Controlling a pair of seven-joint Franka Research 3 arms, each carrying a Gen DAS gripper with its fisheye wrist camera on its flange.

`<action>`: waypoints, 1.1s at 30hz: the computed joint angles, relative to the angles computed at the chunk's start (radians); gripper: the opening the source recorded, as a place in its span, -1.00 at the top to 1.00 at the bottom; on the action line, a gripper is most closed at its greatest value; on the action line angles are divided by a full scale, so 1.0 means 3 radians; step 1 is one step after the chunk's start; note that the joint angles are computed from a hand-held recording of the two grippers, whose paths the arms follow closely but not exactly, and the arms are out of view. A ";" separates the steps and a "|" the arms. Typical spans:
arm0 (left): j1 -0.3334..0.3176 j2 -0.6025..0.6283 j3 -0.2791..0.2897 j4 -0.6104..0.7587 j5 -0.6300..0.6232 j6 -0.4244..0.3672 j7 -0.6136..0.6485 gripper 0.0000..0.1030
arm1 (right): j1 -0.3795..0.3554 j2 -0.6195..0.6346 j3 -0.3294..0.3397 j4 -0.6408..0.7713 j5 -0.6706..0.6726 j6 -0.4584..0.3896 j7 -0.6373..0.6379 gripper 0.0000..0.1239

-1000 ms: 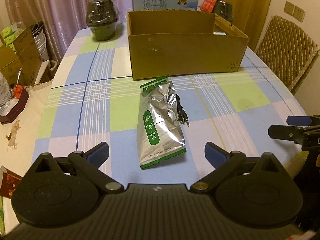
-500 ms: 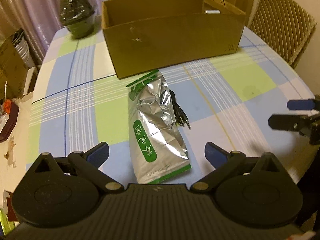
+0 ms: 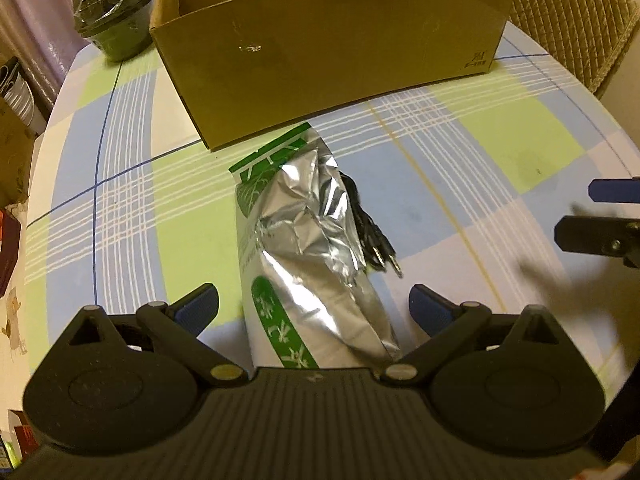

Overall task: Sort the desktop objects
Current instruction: 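Lower the left tool onto the silver foil bag while the right tool reaches the black cable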

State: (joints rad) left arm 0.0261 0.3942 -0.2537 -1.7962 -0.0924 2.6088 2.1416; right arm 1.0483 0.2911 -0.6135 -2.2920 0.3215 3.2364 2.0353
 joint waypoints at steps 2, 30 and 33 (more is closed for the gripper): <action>-0.0016 0.0049 0.0015 0.0051 0.0041 -0.0024 -0.0010 -0.93 | -0.0075 0.0017 0.0068 0.0030 0.0002 -0.0012 -0.0002 -0.63; 0.0101 0.0433 0.0035 0.0520 0.0123 -0.0096 -0.0252 -0.21 | -0.0836 0.0490 0.0845 0.0739 -0.0463 -0.0173 0.0012 -0.42; 0.0158 0.0427 0.0013 0.0522 0.0072 -0.0087 -0.0234 -0.06 | -0.0925 0.0630 0.0944 0.0932 -0.0474 -0.0233 -0.0005 -0.23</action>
State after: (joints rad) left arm 0.0734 0.5222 -0.2496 -1.6397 -0.0707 2.5827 2.0713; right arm 0.7709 0.4801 -0.3302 -2.0124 0.1794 3.1666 2.0340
